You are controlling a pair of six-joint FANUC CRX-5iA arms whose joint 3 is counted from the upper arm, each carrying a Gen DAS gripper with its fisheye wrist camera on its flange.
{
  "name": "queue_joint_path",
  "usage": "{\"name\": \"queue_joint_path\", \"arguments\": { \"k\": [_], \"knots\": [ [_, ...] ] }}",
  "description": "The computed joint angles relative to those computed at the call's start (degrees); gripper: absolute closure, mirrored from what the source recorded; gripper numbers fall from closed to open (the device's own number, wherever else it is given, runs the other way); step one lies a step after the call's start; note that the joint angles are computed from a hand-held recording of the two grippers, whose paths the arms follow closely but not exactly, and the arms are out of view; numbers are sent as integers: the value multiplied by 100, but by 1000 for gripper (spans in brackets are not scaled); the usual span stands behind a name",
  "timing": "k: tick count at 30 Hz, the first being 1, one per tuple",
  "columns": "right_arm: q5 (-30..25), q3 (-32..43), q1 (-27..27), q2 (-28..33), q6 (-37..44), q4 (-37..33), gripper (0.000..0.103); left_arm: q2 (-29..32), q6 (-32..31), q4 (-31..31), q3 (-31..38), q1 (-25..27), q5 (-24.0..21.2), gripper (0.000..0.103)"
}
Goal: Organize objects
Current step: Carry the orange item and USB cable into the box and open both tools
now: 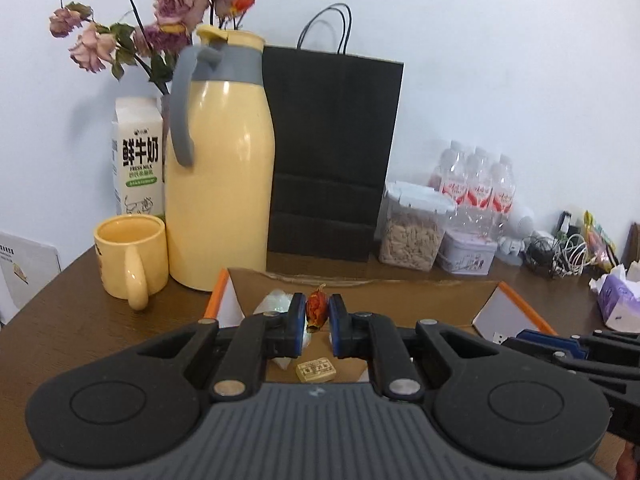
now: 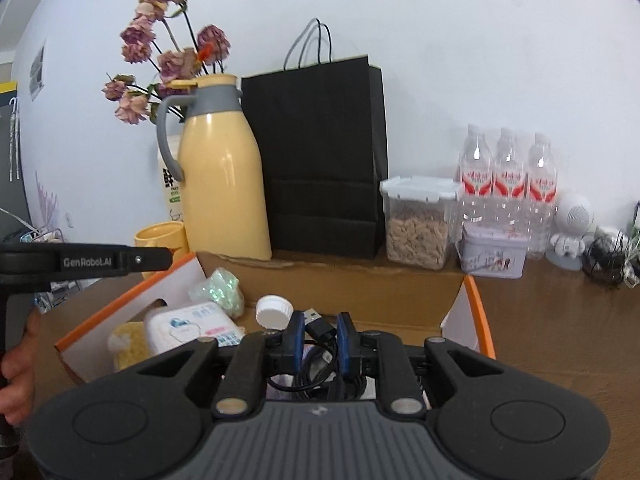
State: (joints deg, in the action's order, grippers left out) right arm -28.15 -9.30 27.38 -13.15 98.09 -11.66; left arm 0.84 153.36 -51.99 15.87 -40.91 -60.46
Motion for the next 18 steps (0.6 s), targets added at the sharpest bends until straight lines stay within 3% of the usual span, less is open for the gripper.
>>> {"name": "queue_joint_path", "arguments": {
  "k": [4, 8, 9, 10, 11, 12, 14, 16, 18],
  "knots": [
    [-82, 27, -62, 33, -1, -77, 87, 25, -89, 20, -14, -13, 49, 90],
    [-121, -18, -38, 23, -151, 30, 85, 76, 73, -252, 61, -190, -211, 88],
    [-111, -37, -39, 6, -172, 31, 85, 68, 117, -320, 57, -224, -245, 80],
    [-84, -69, -34, -21, -221, 66, 84, 56, 165, -382, 40, -259, -255, 63],
    [-70, -87, -27, -38, -265, 100, 73, 62, 228, -480, 43, -312, -311, 52],
    [-12, -133, -14, -65, -359, 179, 56, 85, 292, -613, 60, -387, -409, 37],
    [220, -342, 83, -147, -810, 614, 34, 123, 320, -776, 88, -479, -533, 27],
    [306, -400, 104, -173, -948, 738, 25, 140, 340, -838, 114, -522, -596, 10],
    [359, -439, 109, -194, -1070, 822, 10, 142, 445, -991, 115, -604, -660, 0]
  ]
}}
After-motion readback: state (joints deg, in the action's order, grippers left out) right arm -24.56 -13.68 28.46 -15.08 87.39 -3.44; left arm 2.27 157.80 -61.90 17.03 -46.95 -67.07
